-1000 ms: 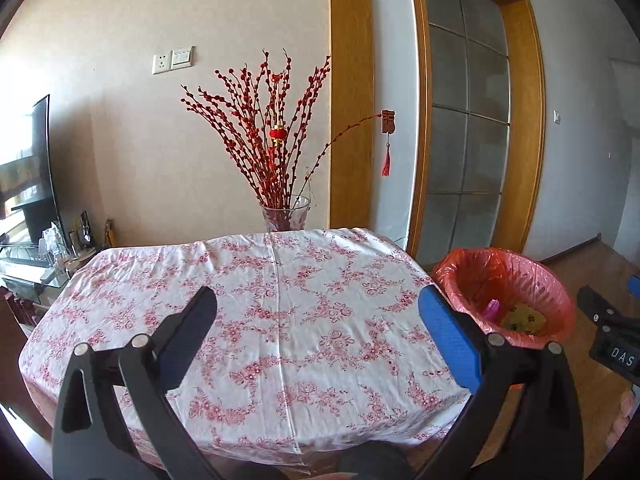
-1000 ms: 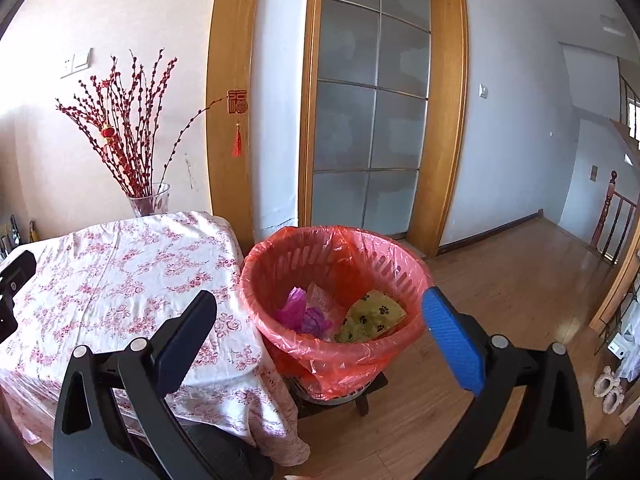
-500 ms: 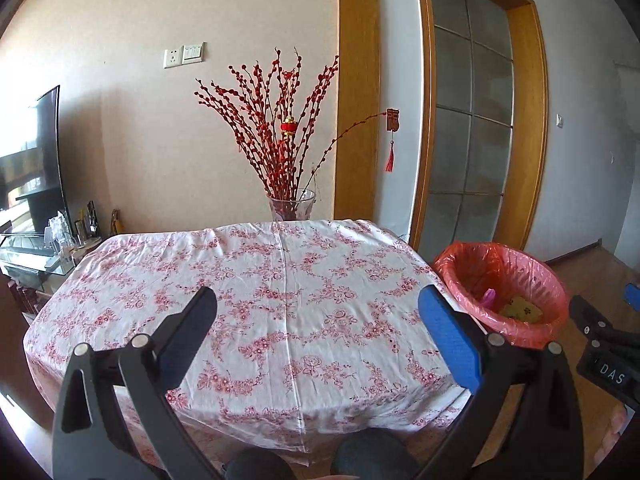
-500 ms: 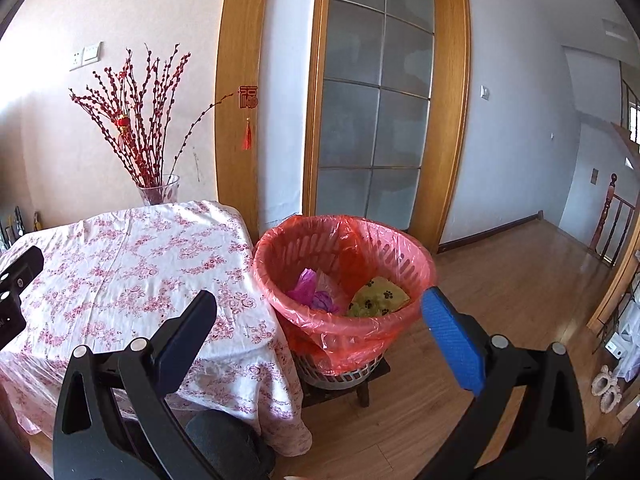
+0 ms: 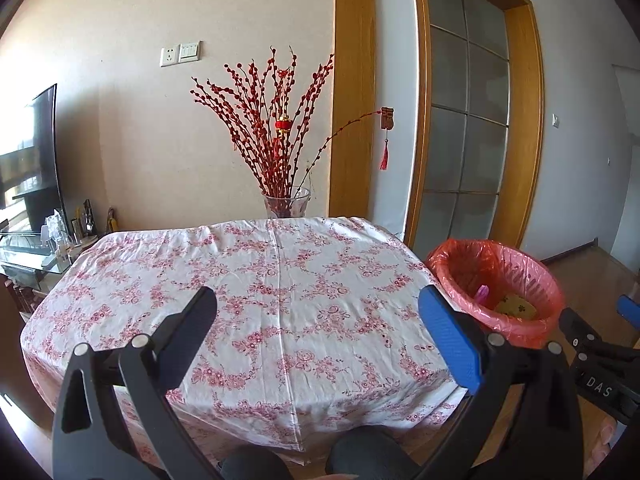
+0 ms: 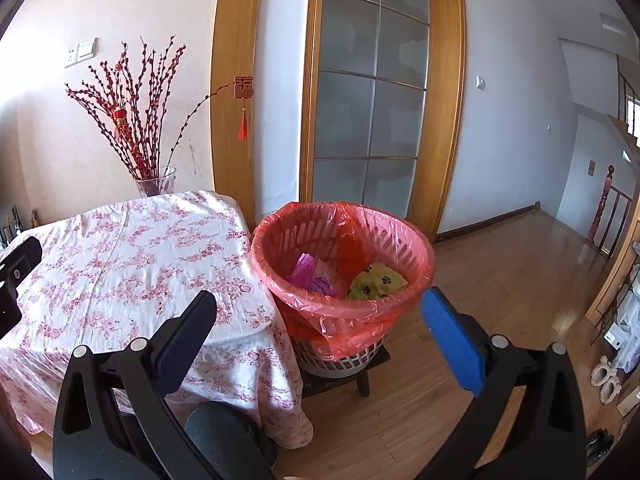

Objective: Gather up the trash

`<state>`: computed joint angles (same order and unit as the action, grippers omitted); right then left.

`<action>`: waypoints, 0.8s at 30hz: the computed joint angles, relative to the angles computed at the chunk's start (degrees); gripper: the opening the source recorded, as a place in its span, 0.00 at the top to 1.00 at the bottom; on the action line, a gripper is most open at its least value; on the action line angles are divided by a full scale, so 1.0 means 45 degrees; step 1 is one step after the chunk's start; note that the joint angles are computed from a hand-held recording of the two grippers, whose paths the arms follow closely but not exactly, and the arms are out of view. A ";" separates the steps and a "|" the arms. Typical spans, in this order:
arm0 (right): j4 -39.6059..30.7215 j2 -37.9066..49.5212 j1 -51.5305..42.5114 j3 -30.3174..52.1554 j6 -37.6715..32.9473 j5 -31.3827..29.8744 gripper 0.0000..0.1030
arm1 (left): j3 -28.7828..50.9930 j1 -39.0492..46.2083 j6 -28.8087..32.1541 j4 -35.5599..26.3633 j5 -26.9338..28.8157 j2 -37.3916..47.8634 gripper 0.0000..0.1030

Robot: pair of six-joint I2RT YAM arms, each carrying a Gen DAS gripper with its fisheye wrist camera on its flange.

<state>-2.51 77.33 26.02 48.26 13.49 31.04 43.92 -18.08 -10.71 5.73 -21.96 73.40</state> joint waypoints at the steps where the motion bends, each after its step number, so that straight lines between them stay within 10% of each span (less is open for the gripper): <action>1: -0.0016 0.0014 0.0008 -0.0004 0.0008 -0.0008 0.02 | -0.0001 -0.0010 -0.0010 0.0006 0.0001 0.0022 0.04; 24: -0.0230 0.0041 0.0110 0.0008 0.0088 0.0017 0.02 | -0.0009 -0.0070 -0.0005 -0.0043 -0.0127 -0.0052 0.04</action>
<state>-3.55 77.52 26.51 48.29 13.88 31.12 43.88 -18.40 -10.73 5.54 -22.53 73.17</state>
